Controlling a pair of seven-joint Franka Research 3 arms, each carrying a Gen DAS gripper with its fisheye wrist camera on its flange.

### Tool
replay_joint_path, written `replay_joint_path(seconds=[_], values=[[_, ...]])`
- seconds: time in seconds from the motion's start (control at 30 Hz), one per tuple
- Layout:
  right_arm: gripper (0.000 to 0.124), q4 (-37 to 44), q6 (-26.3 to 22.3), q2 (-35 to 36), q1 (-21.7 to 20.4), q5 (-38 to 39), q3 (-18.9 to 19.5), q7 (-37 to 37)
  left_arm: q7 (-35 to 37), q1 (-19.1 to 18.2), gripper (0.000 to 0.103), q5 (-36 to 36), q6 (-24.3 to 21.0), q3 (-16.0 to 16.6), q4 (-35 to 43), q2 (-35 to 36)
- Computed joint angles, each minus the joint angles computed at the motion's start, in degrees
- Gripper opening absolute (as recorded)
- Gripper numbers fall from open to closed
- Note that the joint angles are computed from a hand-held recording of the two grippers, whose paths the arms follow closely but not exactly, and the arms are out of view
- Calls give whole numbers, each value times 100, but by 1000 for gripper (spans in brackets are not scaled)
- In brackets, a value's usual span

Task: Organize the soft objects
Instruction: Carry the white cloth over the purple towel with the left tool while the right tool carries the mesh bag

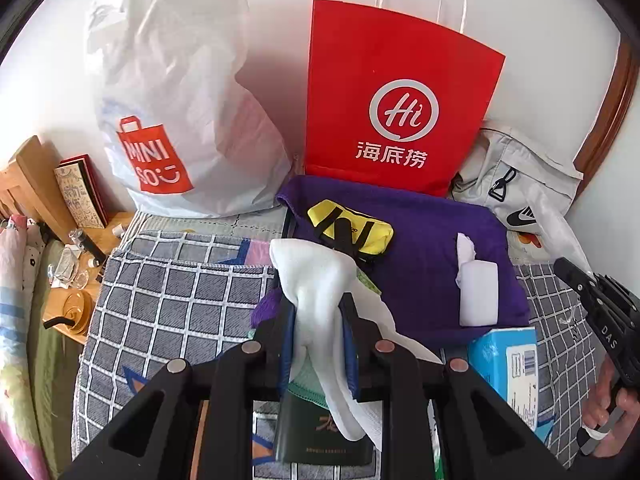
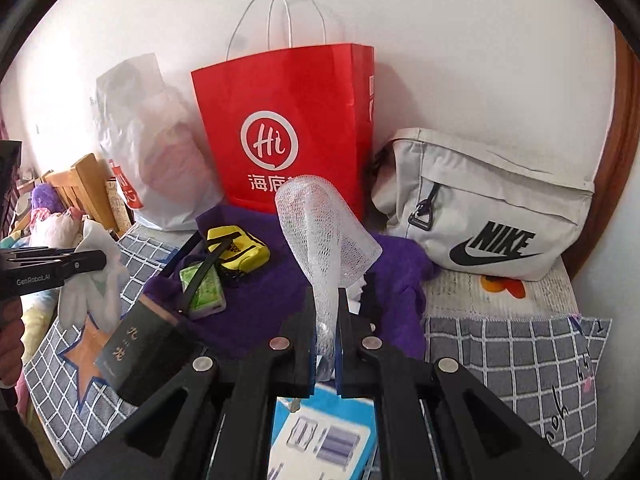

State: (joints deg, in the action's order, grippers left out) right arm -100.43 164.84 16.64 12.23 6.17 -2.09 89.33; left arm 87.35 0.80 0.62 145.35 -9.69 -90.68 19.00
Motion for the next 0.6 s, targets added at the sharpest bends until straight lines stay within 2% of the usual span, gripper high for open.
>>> replay_joint_path(seconds=[0.23, 0.43, 0.6], values=[[7, 1305, -615, 943, -269, 453, 228, -487, -5, -87, 21, 86, -336, -32, 846, 706], [7, 2394, -1231, 1694, -270, 440, 121, -556, 88, -117, 21, 55, -712, -102, 1790, 1406], [7, 2790, -1429, 2041, -332, 472, 84, -474, 150, -222, 21, 92, -1090, -115, 2664, 1991]])
